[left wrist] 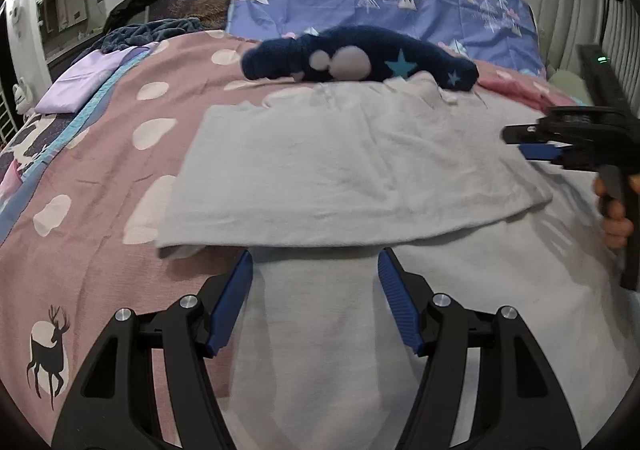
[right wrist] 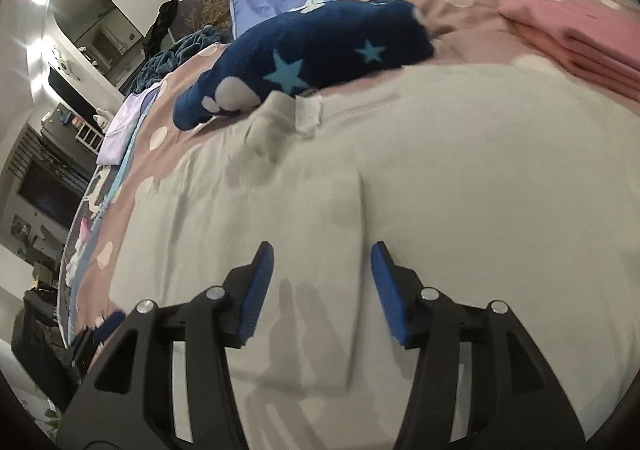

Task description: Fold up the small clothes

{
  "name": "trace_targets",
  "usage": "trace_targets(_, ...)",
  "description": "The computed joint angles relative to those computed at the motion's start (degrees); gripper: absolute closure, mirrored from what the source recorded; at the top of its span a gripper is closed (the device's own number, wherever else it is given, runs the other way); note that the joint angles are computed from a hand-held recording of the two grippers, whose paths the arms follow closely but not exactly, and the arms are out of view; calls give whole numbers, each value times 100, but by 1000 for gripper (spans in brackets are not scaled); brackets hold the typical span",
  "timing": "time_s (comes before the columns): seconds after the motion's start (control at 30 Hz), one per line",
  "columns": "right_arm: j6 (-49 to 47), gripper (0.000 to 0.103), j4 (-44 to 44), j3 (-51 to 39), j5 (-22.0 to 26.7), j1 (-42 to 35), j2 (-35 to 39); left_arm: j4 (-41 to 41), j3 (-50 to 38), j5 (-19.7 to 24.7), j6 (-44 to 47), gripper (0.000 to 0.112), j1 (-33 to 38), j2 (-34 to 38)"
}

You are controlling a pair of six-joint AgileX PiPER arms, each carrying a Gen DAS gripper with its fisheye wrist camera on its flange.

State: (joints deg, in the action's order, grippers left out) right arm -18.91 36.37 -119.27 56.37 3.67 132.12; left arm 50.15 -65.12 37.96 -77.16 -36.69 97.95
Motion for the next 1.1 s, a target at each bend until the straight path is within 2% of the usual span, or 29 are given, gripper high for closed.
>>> trace_targets(0.03,102,72,-17,-322,210,7,177,111,106,42,-188,47,18,-110)
trace_targets(0.07,181,95,-59,-658,436,50,364,199,251,-15,-362,47,65,-240)
trace_targets(0.1,207,98,-125,-884,597,105,483,214,361,-83,-447,47,129,-346)
trace_targets(0.13,245,98,-240,-881,605,154,437,192,494,-130,-532,46,235,-470)
trace_targets(0.17,163,98,-146,-648,419,135,260,153,561,-125,-551,46,308,-531)
trace_targets(0.2,-53,98,178,-187,218,22,-99,62,621,-142,-514,45,397,-582)
trace_targets(0.3,-637,98,829,494,48,-338,-835,-515,679,-302,21,43,701,-649)
trace_targets(0.4,-700,98,466,711,-262,-533,-1283,-819,506,-276,582,43,817,-478)
trace_targets(0.47,-394,98,10,541,-334,-679,-1232,-901,343,-244,792,43,822,-322)
trace_targets(0.57,165,98,-397,-260,198,-906,-526,-819,164,-144,875,43,768,-161)
trace_targets(0.6,286,98,-517,-404,234,-915,-378,-830,100,-93,917,43,756,-116)
trace_targets(0.7,515,98,-888,-301,-43,-989,-233,-830,31,-77,1020,43,765,-72)
trace_targets(0.77,485,94,-719,-169,-65,-1112,-237,-851,22,-94,1066,43,812,-47)
trace_targets(0.83,421,86,-554,51,-71,-1201,-341,-849,-40,-67,1068,43,820,-7)
trace_targets(0.9,108,67,-308,281,-33,-1275,-489,-754,-51,-19,991,43,767,4)
trace_targets(0.97,-431,59,-84,737,-127,-1294,-749,-657,-42,-6,922,43,726,15)
trace_targets(1.0,-595,59,-56,869,-120,-1266,-809,-664,-47,-9,931,44,726,24)
trace_targets(1.03,-710,61,-74,984,-53,-1226,-827,-686,-61,-15,954,44,734,44)
trace_targets(1.07,-650,79,-232,1058,-63,-1141,-813,-696,-77,-16,968,48,736,64)
trace_targets(1.1,-480,97,-619,1214,-302,-1004,-866,-707,-86,-39,998,50,739,72)
